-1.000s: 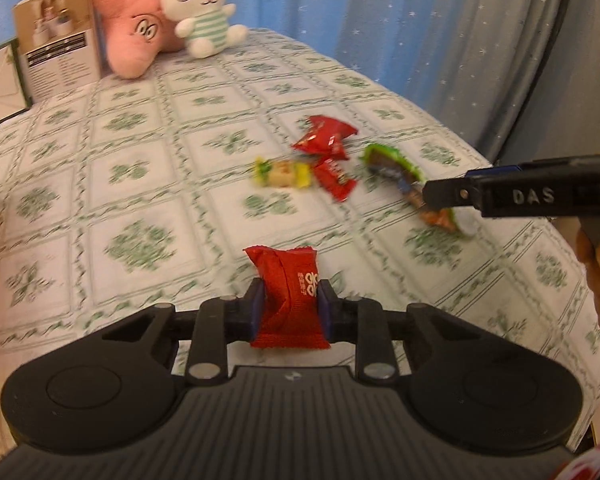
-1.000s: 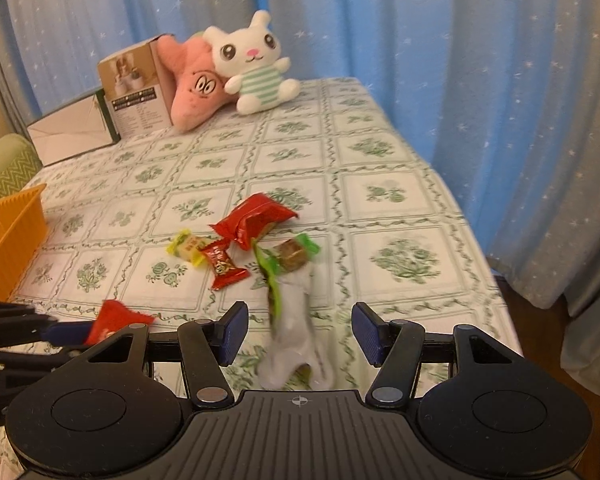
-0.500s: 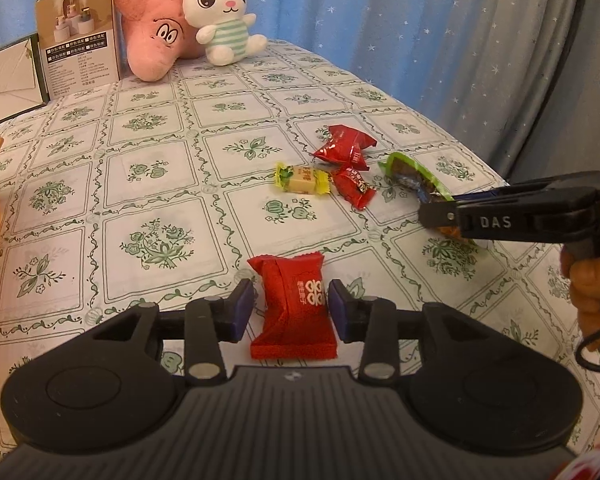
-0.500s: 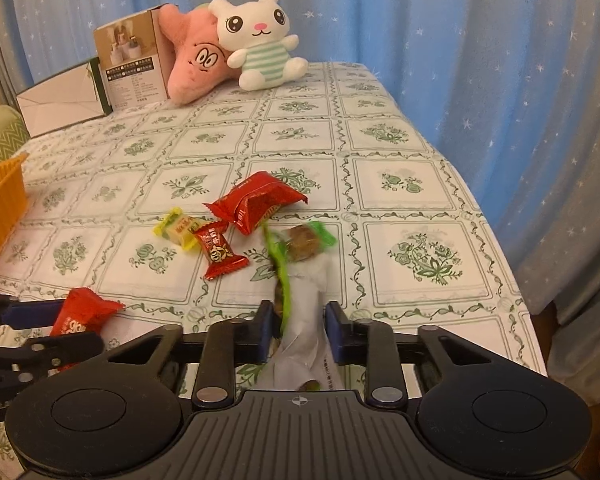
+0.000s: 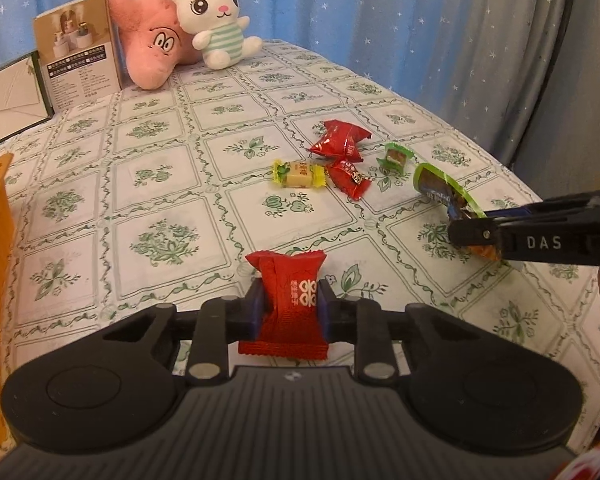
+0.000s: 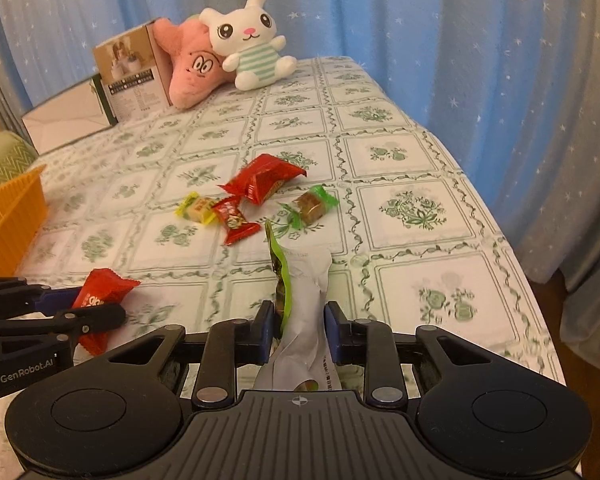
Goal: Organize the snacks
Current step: 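Grasp the red wrapped candy with the left gripper while the right grasps the white-green packet, then carry both snacks over the orange tray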
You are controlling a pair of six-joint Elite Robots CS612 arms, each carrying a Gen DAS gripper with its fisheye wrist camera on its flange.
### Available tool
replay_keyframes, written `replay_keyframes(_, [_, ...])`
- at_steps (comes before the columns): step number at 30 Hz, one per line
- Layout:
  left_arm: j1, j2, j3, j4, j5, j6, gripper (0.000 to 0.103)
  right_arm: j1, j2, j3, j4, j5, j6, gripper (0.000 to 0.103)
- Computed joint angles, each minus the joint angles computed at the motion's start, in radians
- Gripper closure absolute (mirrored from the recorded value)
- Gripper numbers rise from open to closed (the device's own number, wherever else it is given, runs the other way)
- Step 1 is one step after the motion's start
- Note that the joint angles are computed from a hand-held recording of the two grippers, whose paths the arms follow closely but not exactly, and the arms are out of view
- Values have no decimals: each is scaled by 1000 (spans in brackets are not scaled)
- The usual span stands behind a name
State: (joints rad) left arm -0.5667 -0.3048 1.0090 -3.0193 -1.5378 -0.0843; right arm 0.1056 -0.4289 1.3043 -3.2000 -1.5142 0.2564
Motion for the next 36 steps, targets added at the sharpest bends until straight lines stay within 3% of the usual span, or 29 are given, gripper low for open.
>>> replay_keyframes(20, [13, -211, 319, -213, 46, -87, 80, 49, -143, 125, -139, 26, 18, 76])
replay_keyframes(36, [34, -334, 538, -335, 109, -160, 80, 122, -177, 160, -177, 81, 39, 76])
